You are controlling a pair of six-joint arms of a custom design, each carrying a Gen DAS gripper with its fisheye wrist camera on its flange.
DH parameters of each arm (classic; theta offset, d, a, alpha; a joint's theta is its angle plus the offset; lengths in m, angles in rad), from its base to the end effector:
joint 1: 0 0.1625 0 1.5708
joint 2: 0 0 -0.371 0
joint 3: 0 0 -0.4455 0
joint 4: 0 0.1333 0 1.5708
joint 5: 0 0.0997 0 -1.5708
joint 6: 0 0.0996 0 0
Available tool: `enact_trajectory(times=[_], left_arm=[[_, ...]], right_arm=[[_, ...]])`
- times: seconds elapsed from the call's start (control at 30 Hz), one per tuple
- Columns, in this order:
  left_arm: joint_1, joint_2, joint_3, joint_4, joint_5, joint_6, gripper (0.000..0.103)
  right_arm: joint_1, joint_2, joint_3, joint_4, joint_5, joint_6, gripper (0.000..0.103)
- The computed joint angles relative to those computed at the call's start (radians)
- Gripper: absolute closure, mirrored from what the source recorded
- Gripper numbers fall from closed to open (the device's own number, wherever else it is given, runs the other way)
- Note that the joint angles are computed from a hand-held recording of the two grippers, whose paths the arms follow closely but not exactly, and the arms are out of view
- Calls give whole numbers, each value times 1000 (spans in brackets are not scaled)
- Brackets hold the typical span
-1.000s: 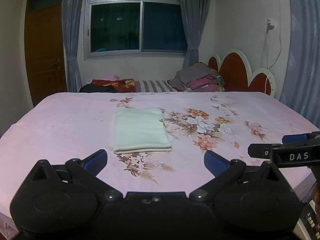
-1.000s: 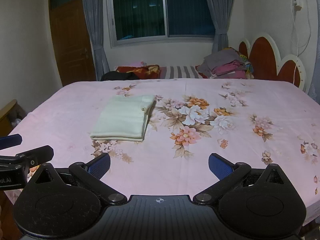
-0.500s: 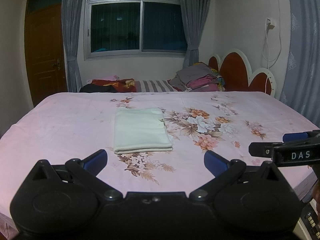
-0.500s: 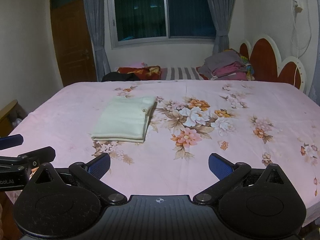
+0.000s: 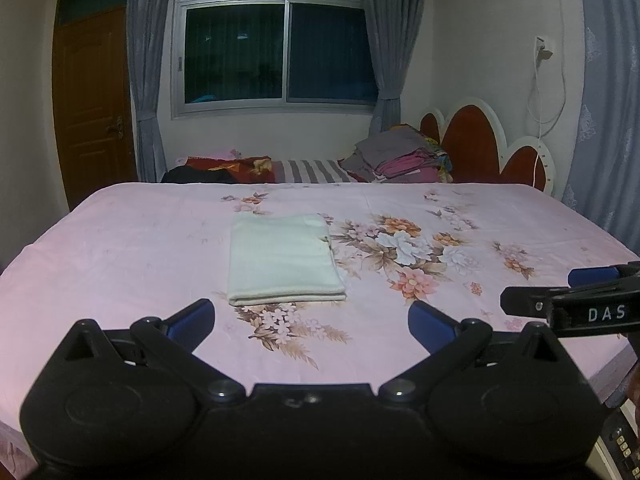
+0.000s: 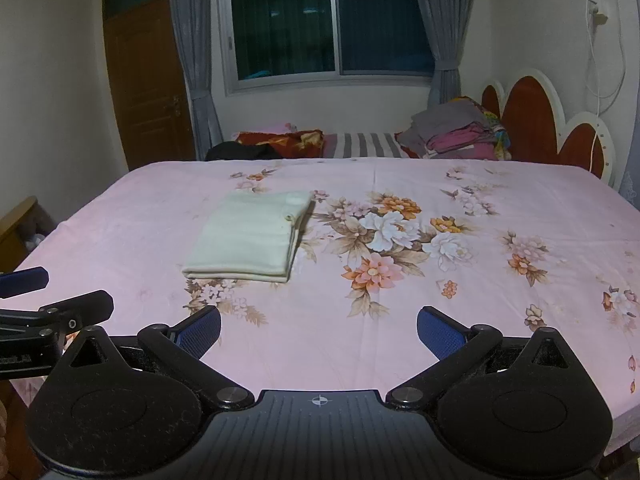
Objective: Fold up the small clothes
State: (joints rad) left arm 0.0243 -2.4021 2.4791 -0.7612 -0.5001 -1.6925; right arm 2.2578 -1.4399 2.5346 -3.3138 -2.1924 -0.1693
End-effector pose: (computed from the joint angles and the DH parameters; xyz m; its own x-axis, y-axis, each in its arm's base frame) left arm -0.1907 -0.2254 0.2708 -0.7083 -0.0754 -0.7019 0.5865 0.4904 -0.6446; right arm 0.2998 -0.2468 0.1300 -0.7542 -0.3441 0.5593 -0.6418 0.5664 -0.5170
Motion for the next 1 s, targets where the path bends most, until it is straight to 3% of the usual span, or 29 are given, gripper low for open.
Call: enact_trajectory(times=[0.77,1.0], left_arm=[[-11,48,5,6,-7,-74,1],[-10,15,23,-51,-16,-1,2]], right_arm=[[-16,-17,18,-6,22,-27,0],[-28,-35,26,8,38,-40,0]])
